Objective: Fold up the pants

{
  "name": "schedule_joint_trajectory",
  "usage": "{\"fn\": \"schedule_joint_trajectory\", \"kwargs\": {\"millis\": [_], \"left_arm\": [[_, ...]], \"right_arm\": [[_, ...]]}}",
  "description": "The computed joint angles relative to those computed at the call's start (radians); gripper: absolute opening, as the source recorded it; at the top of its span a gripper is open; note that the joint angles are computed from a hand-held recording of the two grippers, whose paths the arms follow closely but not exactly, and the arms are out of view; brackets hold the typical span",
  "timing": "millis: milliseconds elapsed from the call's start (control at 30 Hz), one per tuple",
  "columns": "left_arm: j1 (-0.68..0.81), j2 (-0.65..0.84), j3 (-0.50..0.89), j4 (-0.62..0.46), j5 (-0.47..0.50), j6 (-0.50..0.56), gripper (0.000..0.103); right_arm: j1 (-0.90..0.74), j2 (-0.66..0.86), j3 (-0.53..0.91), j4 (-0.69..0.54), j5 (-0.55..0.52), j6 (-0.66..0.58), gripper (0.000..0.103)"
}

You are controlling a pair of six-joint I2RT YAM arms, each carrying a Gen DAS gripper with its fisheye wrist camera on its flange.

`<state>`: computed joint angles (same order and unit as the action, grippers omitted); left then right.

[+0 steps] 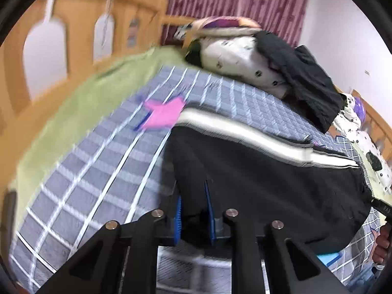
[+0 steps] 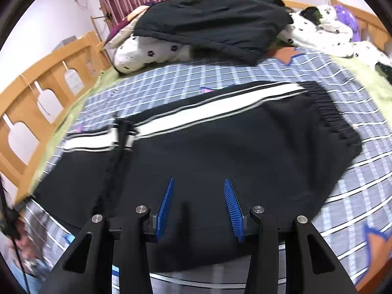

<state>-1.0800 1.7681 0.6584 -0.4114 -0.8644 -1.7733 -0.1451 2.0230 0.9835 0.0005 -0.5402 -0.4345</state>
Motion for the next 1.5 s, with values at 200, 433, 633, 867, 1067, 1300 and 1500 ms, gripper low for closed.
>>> {"fn": "schedule_joint_trajectory", "kwargs": {"millis": [200,433,633,867,1067,1300,1500], "left_arm": [[0.045,0.053,0.377,-0.015,-0.096,0.387,0.013],[0.108,0.532,0.998,0.205,0.144,0.85,0.012],[0.134,0.924,1.439,0.057,0.378,0.832,0.012],[0.072,0.637,0.989,0.295,0.346,0.847,0.064],[-0.023,0.463,0.671,0.203,0.11,0.59,0.071],[-0.009,0.479,0.515,0.283,0.196,0.42,0.071],[0.031,0.575,0.629,0.264,0.231,0.469,0.074]], "right_arm": [[-0.081,0.003,0.129,-0.005,0.059,-0.169,0.044],[-0.231,0.108,0.295,0.031,-0.006,-0.171,0.047],[-0.298,0.146,0.308,0.01,-0.062,-0.246,0.047],[-0.234,0.144,0.296,-0.119,-0.121,-0.326,0.06],[-0.124,0.176,0.375,-0.373,-0.203,-0.342,0.065],[0.021,0.351,0.513,-0.485,-0.089,-0.202,0.059],[0.036,0.313,0.486,-0.493,-0.186,-0.257,0.015]]}}
